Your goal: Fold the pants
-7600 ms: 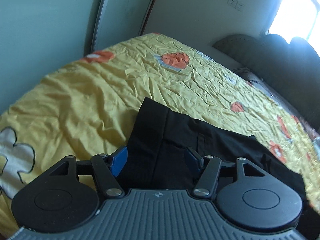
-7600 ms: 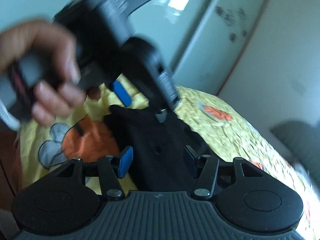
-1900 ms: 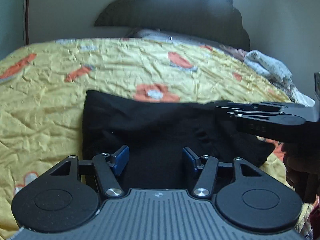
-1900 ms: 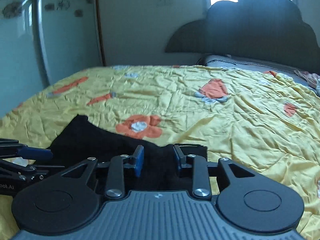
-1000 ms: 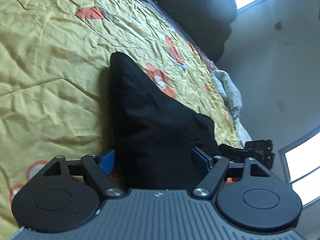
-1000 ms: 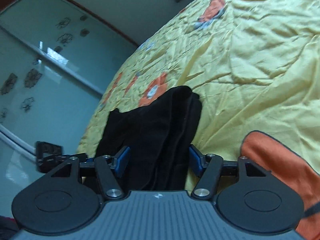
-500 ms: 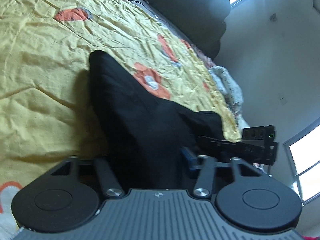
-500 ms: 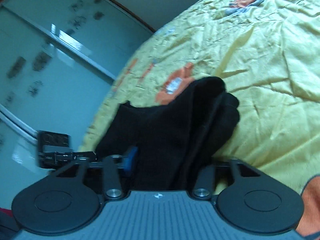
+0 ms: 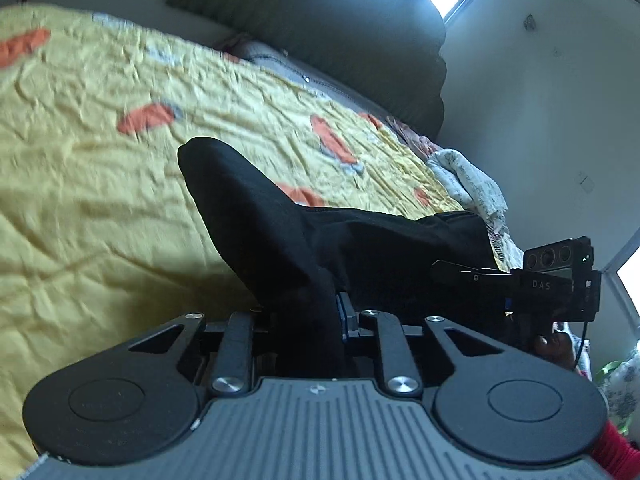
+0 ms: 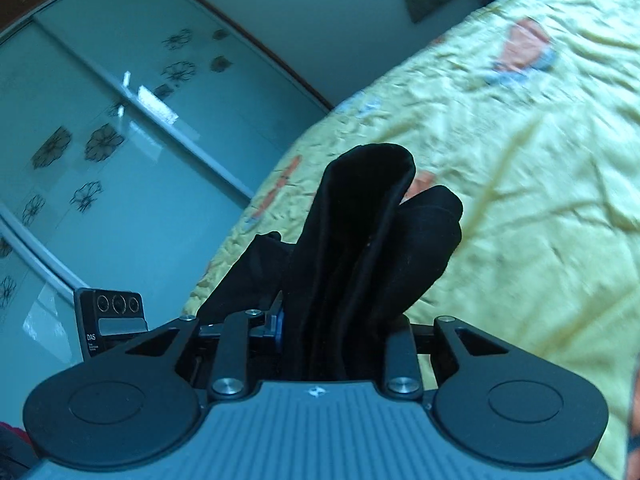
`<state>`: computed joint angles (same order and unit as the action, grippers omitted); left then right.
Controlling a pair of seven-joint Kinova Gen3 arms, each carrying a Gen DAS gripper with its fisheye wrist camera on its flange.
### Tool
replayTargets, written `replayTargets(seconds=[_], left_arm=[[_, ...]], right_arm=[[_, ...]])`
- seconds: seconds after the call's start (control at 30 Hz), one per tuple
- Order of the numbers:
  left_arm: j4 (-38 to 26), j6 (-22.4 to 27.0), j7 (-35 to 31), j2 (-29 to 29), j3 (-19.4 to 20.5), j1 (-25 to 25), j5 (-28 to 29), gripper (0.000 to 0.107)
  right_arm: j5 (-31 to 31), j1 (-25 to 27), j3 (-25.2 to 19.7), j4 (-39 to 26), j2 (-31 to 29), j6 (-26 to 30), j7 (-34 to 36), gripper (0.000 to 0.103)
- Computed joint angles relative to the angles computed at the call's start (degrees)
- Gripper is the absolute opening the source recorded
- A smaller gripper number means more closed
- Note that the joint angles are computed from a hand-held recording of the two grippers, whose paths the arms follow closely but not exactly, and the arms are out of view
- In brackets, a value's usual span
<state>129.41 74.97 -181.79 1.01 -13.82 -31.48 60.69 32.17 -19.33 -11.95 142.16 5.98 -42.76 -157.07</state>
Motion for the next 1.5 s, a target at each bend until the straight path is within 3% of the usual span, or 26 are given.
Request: replayTargets(seconds=[0.23,0.47,0.7,0.87,0.93,1.03,1.1,1.23,1.3,1.37,1.5], left_arm=[[-4.2,-2.3,2.6,-2.3,-0.9,-0.1,0.8,0.021],[-9.2,-8.3,5.5,-0.7,0.3,1.4,2.8,0.021],[-11.8,-16.7,5.7,2.2,2.9,3.7,6.1,0.021],[-12.2,-22.1,8.4,4.7,4.7,4.8,4.9,0.021],[-12.3,-22.7,8.5,5.6,5.0,4.6,5.1,0.021],[-12.9,-22.1,9.6,6.6,5.3,3.7,4.6,0.024],[-12.6,-23.7,10.3,6.4,5.6,3.8,4.2,0.032],[-11.3,-27.0,9.8,5.6,6.0,4.2,4.0,0.042],[-10.4,-28.4,8.6,4.9,6.0,4.3,4.6,0.048],[-9.4,-29.7,6.8,4.2,5.9,4.4,5.5,0.051],[-6.9,-34.0,2.4,2.3,5.9,5.7,7.7,0.053]], right_arm=[[-2.1,-3.7,-2.0,-9.0,1.0,10.3,3.6,0.028],[-6.0,-5.4,-3.4,-18.2,5.4,17.7,9.9,0.028],[-15.3,-7.8,-3.0,-26.3,10.6,24.7,20.4,0.028],[-24.1,-12.6,0.7,-30.9,13.2,31.8,27.5,0.028],[-25.5,-11.8,-0.1,-31.5,14.1,32.8,28.5,0.029],[-29.0,-11.6,-0.2,-30.6,14.3,32.4,30.0,0.038],[-30.2,-9.9,-1.8,-29.4,14.1,31.4,30.1,0.041],[-33.6,-10.8,-0.9,-27.6,12.8,31.1,32.2,0.048],[-35.9,-12.7,1.1,-26.8,12.0,31.0,33.2,0.05],[-40.6,-17.7,6.4,-26.3,11.0,31.9,36.5,0.062],[-49.9,-27.8,16.9,-23.8,8.8,31.7,43.5,0.066]])
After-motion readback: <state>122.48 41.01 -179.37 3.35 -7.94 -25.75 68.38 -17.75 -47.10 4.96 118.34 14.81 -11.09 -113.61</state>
